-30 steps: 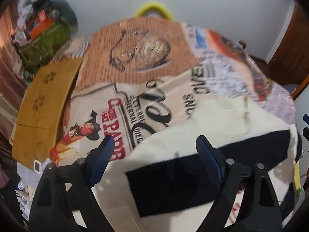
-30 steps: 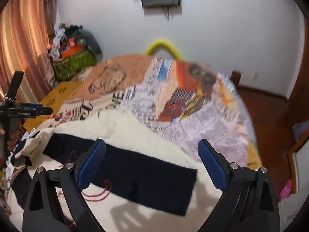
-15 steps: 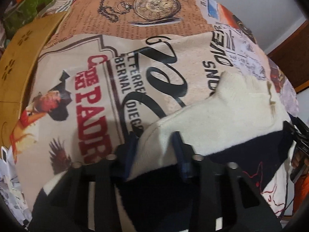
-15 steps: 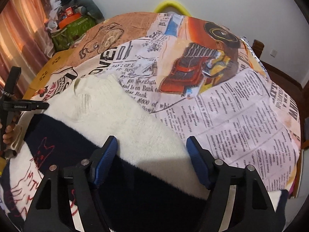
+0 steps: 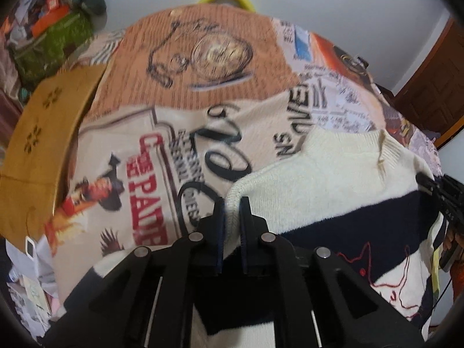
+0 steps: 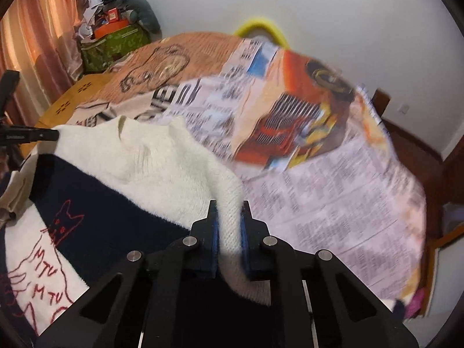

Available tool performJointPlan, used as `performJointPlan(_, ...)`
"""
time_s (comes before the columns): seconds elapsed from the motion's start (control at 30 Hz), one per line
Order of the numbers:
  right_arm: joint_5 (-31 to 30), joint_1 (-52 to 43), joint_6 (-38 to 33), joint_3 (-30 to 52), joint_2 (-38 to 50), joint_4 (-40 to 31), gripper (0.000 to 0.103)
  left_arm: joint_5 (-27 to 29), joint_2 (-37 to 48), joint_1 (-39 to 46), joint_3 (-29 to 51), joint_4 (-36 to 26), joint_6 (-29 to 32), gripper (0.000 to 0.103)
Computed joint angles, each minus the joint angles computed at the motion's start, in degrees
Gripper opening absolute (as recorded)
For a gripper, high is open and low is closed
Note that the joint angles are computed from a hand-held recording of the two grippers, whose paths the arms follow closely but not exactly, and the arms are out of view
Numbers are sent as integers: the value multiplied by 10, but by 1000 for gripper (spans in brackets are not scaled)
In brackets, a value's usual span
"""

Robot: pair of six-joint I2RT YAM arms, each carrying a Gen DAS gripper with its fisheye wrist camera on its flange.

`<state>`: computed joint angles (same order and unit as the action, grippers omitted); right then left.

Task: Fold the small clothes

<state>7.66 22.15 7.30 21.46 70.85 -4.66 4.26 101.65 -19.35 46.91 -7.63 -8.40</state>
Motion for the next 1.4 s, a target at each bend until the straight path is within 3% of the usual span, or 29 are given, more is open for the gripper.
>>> performJointPlan(0.13,23,-25,-36,51,43,-2,11,-23,25,-17,49,-13,-5,8)
performJointPlan(0.37,23,-67,-45,103,149,37,13,-34,145,-21,169,-43,-33,8)
performJointPlan(0.53,25,-55,-41,80,134,42,21,-36,170,-24,172,-42,-31,10)
performJointPlan(0.6,29,-46,-37,65,95,34,30,-30,156,-21,161,-48,-16,16)
performJointPlan(0.8,0,-17,-5,39,-52,-47,44,-37,32,7,80,-45,-24,43)
performJointPlan(1.0,40,73,49,20,-183,-144,60,-45,-164,55,-35,-72,0,63)
performJointPlan(1.13,61,128,100,7,-215,-176,61,-74,-266,71,-99,-106,34,73)
performJointPlan(1.23,74,176,154,-12,-226,-186,67,-86,-336,81,-160,-114,52,82)
performJointPlan(1.4,77,253,235,-48,-214,-182,67,-84,-415,80,-246,-131,68,83)
